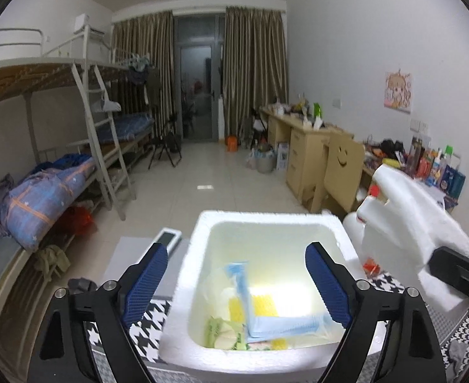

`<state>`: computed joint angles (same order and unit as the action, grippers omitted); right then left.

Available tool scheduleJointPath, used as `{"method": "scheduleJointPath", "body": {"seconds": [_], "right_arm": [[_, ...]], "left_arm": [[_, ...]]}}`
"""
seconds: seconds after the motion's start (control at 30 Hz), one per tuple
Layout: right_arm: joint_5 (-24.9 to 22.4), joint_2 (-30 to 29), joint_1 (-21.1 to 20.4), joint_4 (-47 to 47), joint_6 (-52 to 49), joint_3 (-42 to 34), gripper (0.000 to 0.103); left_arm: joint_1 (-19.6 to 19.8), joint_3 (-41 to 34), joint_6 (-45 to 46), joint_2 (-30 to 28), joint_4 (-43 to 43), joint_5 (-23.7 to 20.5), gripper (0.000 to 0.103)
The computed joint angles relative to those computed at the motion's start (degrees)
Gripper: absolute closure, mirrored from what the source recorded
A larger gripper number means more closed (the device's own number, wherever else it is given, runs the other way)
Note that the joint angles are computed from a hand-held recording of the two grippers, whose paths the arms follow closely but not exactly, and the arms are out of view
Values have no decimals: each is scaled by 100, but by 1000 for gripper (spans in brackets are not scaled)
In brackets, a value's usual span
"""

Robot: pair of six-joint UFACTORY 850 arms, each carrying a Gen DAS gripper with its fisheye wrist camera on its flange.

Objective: Organize soft objects
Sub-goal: 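Open both tools to drop the mask and tissue into the foam box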

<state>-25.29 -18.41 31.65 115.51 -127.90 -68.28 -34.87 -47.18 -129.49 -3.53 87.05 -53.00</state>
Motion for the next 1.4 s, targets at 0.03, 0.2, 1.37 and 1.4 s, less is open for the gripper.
{"method": "scheduleJointPath", "body": {"seconds": [0.03,0.2,1.37,1.4], "right_arm": [[14,-19,13,-30,27,-23,96],[104,-111,89,-116,118,-122,96],[374,-939,439,-2242,2578,-1139,96],[399,-959,444,-2280,2648,-1159,95]], "left_arm": [[-13,3,5,13,-27,-36,7],[-50,129,-29,165,-27,-111,4],[-121,927,-348,847,-306,-725,1],[-118,958,-349,868,-317,-714,1]]}}
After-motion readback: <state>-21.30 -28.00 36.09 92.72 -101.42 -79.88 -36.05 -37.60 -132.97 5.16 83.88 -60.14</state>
